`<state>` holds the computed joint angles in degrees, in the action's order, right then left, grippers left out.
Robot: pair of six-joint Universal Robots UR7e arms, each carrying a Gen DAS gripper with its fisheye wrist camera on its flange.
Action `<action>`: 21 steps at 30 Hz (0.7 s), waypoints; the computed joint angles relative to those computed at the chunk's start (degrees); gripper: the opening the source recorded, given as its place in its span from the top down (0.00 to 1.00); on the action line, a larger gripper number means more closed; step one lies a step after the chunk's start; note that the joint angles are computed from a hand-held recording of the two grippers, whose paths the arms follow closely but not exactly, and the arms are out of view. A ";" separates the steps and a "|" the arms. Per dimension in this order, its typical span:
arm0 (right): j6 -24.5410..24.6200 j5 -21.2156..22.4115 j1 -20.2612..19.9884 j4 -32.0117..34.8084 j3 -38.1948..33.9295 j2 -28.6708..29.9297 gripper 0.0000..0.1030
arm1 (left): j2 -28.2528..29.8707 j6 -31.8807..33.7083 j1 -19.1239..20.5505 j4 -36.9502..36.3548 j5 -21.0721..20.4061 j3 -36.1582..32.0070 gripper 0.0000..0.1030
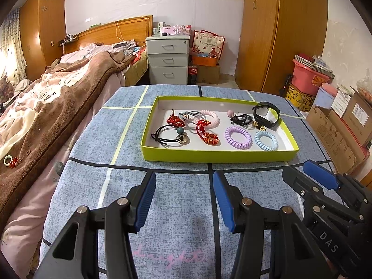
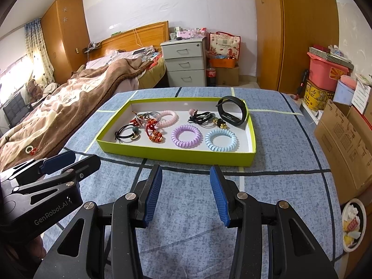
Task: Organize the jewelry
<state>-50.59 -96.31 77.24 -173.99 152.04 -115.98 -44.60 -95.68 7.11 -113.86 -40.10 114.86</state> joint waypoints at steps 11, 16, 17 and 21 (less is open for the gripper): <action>-0.17 0.06 -0.25 0.08 0.14 -0.08 0.58 | -0.07 0.24 0.05 -0.41 -0.29 0.32 0.48; -0.20 0.01 -0.22 0.10 0.15 -0.03 0.58 | -0.27 0.02 -0.09 -0.27 -0.40 0.49 0.48; -0.18 -0.07 -0.20 0.08 0.20 -0.03 0.58 | -0.25 0.02 -0.06 -0.18 -0.41 0.43 0.48; -0.26 0.03 -0.37 -0.06 0.36 0.02 0.58 | -0.32 -0.21 -0.14 -0.12 -0.50 0.55 0.48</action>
<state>-50.85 -96.28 76.86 -174.05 152.39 -115.96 -44.93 -95.90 6.97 -113.98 -40.60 115.41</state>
